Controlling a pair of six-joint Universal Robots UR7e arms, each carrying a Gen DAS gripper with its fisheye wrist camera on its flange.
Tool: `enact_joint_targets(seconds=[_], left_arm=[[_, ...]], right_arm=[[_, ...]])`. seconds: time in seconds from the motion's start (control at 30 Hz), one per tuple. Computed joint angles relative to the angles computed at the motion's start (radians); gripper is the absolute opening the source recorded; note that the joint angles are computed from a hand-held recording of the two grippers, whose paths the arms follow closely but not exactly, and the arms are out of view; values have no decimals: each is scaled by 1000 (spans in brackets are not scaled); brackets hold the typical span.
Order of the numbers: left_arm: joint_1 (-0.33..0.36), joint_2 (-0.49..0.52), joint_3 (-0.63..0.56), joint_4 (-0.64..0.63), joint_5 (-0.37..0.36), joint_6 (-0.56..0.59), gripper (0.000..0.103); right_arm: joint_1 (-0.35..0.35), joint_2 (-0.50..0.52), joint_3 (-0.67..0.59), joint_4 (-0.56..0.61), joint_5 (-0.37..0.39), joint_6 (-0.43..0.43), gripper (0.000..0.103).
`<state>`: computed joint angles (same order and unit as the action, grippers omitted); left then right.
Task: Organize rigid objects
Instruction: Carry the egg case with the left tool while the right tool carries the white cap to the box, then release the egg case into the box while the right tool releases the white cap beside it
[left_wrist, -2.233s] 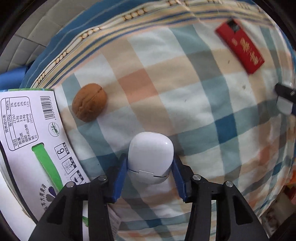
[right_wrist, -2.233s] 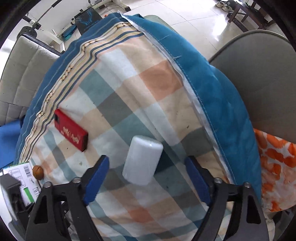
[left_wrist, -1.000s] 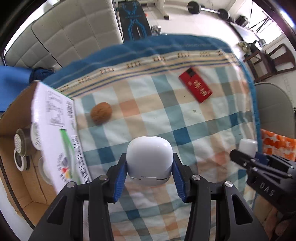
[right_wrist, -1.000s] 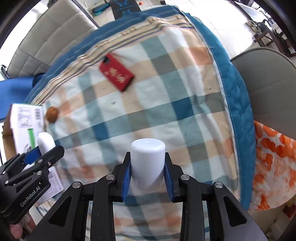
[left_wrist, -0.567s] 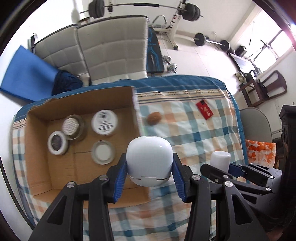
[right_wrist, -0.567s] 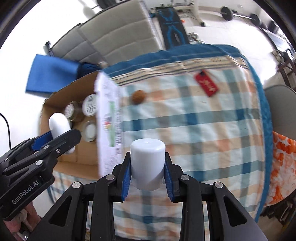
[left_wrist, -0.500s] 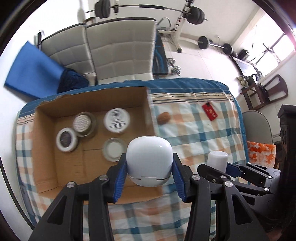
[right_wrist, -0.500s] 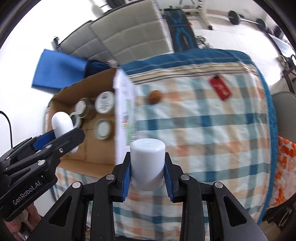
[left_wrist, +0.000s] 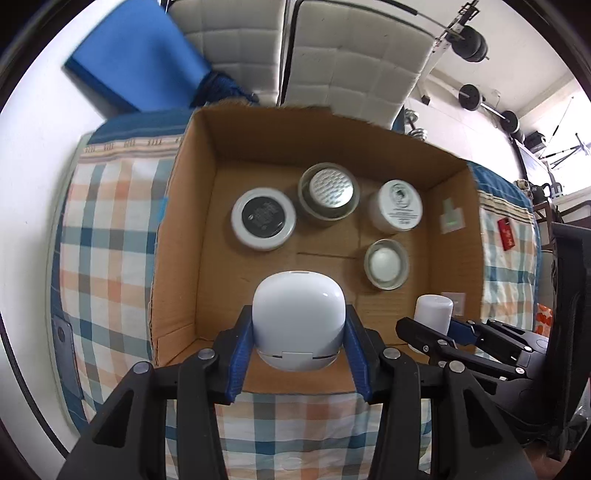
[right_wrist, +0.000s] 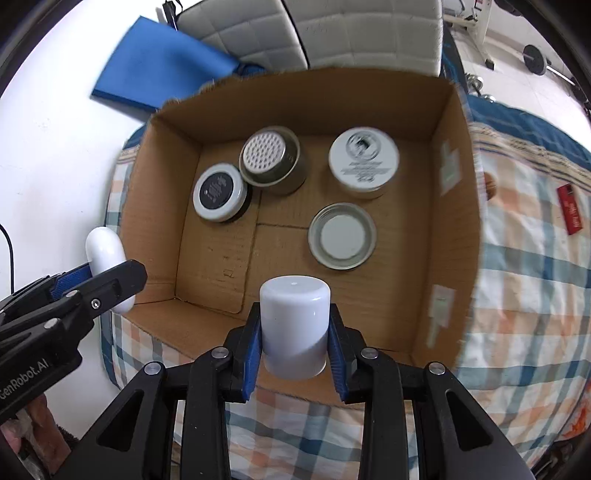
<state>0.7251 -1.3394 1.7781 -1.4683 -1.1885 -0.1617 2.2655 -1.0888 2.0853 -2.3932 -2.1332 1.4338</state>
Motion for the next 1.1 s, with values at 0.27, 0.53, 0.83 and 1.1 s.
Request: enact_joint_targets(seconds=[0.27, 0.53, 0.83, 1.1], left_arm=[[96, 88, -4, 19, 17, 25, 43], [157, 156, 11, 42, 45, 19, 43], [189, 167, 4, 81, 55, 6, 43], [167, 152, -39, 104, 74, 12, 48]], right_arm=[[-119, 103, 38, -197, 62, -110, 34], [-194, 175, 52, -303, 91, -165, 34], [-244, 205, 43, -301, 144, -221, 35], [-247, 221, 1, -244, 148, -222, 49]])
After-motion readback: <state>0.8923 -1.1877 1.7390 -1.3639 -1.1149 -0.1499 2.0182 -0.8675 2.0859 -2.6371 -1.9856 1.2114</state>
